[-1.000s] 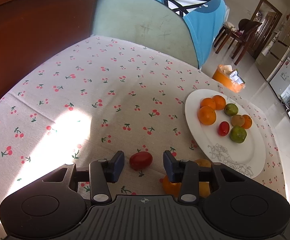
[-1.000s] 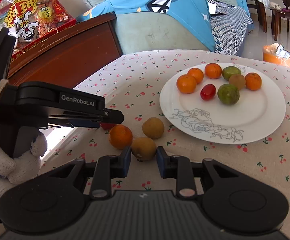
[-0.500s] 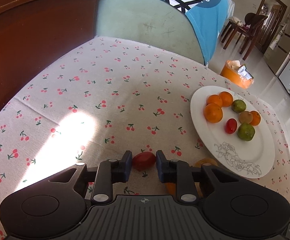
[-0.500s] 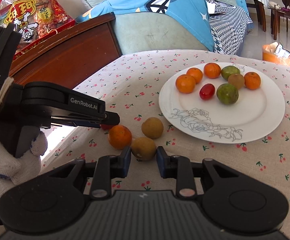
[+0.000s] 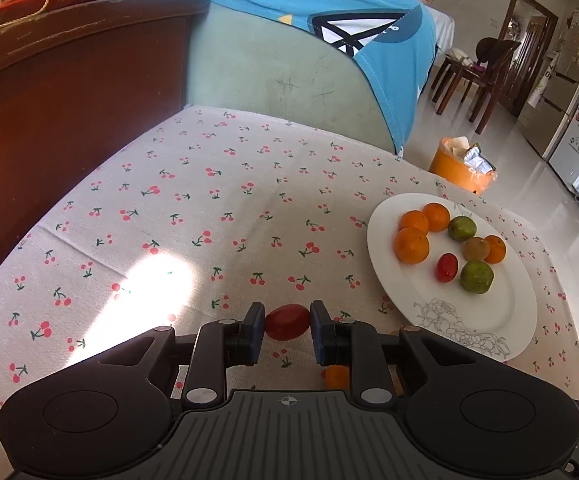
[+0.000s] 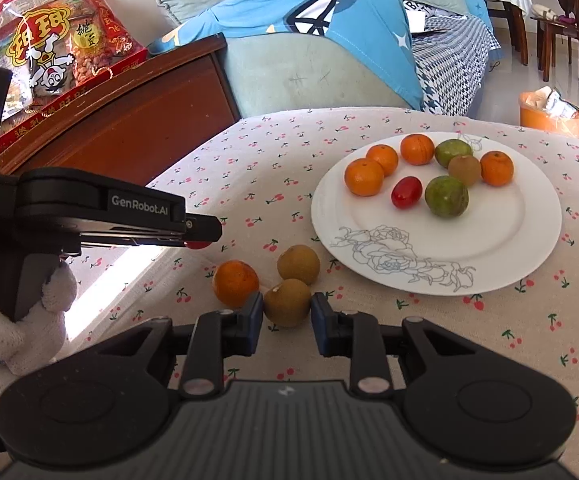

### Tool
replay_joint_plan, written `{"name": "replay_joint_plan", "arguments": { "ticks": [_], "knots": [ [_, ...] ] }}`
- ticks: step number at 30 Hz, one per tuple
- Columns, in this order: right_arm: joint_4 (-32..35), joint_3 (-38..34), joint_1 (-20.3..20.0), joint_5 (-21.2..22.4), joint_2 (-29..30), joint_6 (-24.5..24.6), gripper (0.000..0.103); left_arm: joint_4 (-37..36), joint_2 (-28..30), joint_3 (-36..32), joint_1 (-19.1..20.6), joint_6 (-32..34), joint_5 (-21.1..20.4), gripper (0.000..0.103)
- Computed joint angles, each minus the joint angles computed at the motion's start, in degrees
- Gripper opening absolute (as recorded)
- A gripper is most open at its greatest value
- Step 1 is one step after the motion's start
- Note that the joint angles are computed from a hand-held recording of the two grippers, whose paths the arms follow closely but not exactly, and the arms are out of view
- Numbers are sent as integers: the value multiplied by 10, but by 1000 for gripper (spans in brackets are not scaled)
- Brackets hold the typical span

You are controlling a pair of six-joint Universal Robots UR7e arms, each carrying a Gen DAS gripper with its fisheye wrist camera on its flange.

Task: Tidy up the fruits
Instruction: 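Grasp a red tomato with the left tool while the right tool grasps a kiwi, then carry the tomato and kiwi onto the plate and open both tools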

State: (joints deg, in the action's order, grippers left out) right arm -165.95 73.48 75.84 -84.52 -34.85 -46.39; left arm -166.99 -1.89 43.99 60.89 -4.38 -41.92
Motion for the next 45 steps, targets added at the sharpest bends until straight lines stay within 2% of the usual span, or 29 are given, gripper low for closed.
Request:
{"name": "replay_joint_plan", "arguments": {
  "ticks": [3,7,17,19,27,31,35,41,45],
  "knots": [
    [4,-1,0,1,0,-2,27,-4,-3,5,0,-4,-1,22],
    [6,-3,1,1,2,-6,33,-7,-6,10,0,-7,0,22],
    [-15,-17,2,-1,20,0,32,-9,-8,14,0,0,0,22],
    [-8,-18,2,-1,18,-2,28,-10,-7,13,-1,1,0,22],
    [-22,1,6,7,1,-7,28,-27,2,1,-8,28,-3,22],
    [-30,1,6,5,-10,5,28,-43,7,-13,-12,47,-20,22],
    [-19,-26,7,-16,-13,34,28,-50,12,-26,-15,61,-52,22],
    [38,-101,5,-49,-5,59,28,-23,31,-64,-16,69,-99,22],
    [39,-120,1,-57,2,60,28,7,55,-104,-15,74,-112,22]
  ]
}}
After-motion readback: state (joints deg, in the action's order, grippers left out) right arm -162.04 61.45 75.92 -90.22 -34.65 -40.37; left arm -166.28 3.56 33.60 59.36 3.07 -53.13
